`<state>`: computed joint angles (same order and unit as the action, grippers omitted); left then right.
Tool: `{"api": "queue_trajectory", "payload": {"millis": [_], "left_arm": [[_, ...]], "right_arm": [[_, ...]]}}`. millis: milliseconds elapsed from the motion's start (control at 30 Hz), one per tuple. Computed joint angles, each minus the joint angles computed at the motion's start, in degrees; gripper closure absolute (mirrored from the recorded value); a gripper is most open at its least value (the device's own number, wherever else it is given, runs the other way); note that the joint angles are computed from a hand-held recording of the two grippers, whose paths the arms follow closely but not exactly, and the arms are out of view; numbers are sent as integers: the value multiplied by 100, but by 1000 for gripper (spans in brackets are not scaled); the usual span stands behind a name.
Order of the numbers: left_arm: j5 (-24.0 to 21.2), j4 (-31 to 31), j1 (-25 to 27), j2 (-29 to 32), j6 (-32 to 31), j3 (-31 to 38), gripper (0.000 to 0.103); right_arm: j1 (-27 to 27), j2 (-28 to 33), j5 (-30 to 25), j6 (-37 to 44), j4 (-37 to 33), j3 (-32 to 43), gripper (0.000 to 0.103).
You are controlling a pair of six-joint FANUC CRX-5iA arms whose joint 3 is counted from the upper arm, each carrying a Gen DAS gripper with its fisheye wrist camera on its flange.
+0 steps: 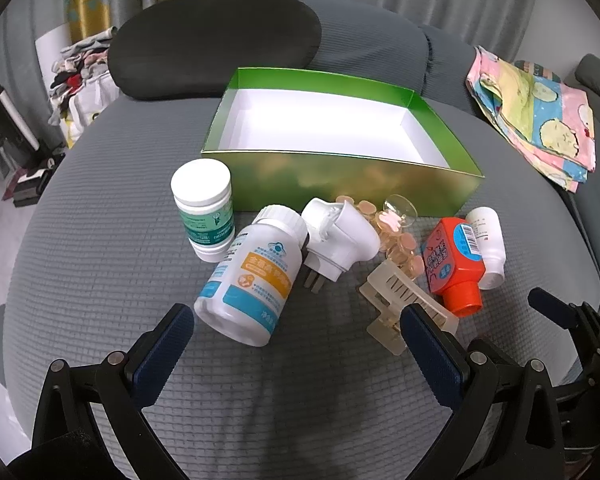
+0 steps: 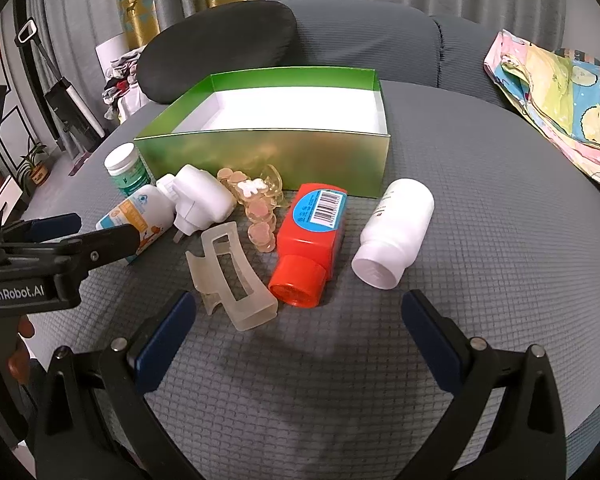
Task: Organize rigid objects
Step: 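Move the left gripper toward the translucent beige hair claw clip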
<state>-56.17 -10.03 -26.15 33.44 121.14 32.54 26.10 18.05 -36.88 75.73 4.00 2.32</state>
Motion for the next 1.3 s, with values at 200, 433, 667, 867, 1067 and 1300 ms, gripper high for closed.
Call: {"api": "queue_trajectory", "payload": {"millis": [200, 433, 667, 867, 1067, 1300], "left_arm": [[3, -1, -5, 3, 1, 2, 0], [-24, 10, -7, 13, -17, 18, 0], [-44, 26, -15, 39, -51, 55, 0], [-48, 39, -25, 55, -80, 76, 0], [-71, 73, -30, 88, -140, 125, 0], [-101, 121, -36, 141, -225, 195, 0]], "right_arm": [[11, -2, -9, -6, 15, -2, 1], [13, 9, -40, 75, -69, 27, 1], [5, 4, -66, 175, -154, 48, 1], [-5, 17, -132, 329, -304, 98, 1], [-17, 18, -184, 480, -456, 135, 1], [-22, 25, -218, 618, -579, 163, 1]]}}
